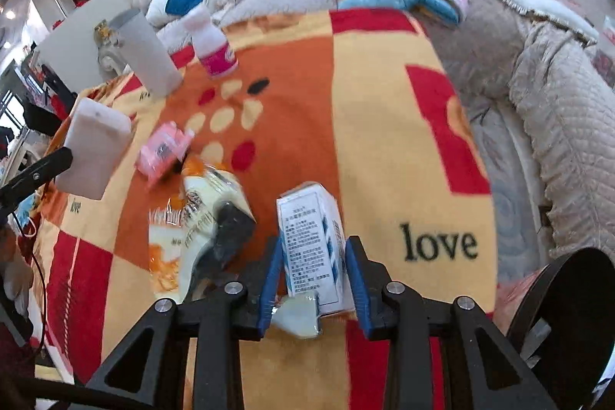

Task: Collect trash
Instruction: 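Lift the sponge block and small white box off the blanket with both tools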

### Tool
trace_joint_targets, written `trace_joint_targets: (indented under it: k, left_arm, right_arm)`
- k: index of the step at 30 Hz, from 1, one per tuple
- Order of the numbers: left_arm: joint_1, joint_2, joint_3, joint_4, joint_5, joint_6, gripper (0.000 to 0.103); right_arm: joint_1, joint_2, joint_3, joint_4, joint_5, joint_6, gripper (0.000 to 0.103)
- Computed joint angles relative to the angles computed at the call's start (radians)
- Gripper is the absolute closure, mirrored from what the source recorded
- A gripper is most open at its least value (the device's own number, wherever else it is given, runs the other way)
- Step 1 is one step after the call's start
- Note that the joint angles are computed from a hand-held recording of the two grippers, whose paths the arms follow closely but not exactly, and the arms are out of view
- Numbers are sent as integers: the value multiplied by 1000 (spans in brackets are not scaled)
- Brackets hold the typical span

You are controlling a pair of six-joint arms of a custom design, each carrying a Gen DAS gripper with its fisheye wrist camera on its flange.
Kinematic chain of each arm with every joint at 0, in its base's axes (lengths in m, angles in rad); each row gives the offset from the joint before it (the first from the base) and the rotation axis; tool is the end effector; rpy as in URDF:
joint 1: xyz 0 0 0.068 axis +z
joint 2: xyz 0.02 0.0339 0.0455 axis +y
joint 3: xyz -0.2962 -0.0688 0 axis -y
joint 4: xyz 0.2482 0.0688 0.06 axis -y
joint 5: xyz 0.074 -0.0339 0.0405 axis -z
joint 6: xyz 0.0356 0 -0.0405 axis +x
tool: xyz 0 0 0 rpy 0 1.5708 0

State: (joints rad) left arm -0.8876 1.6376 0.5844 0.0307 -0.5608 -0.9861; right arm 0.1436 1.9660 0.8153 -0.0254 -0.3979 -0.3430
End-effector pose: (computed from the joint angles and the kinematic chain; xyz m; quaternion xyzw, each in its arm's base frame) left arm 0.1845 -0.1967 0.1342 -0.1204 0.9203 -0.0518 0.3687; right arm 0.3257 0.0610 0.0861 -0.2692 0.9236 0.1737 0.2105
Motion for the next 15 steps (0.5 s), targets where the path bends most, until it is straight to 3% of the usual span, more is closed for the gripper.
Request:
trace_joint_targets:
  k: [1,7,10,15]
  left_arm:
    - [-13,7,9,-10,-4,-6,63]
    - [-51,37,60,-47,-8,-21,63]
    - [-69,42,85,-68,-14,-33,63]
    - [-97,54,123,-63,-17,-21,63]
  right_arm:
    - [2,4,1,5,8,3,56]
    - [35,27,25,29,57,-20,56]
    - [48,49,34,33,74,-46,71]
    - [-59,-32,-17,30,-54,-55,71]
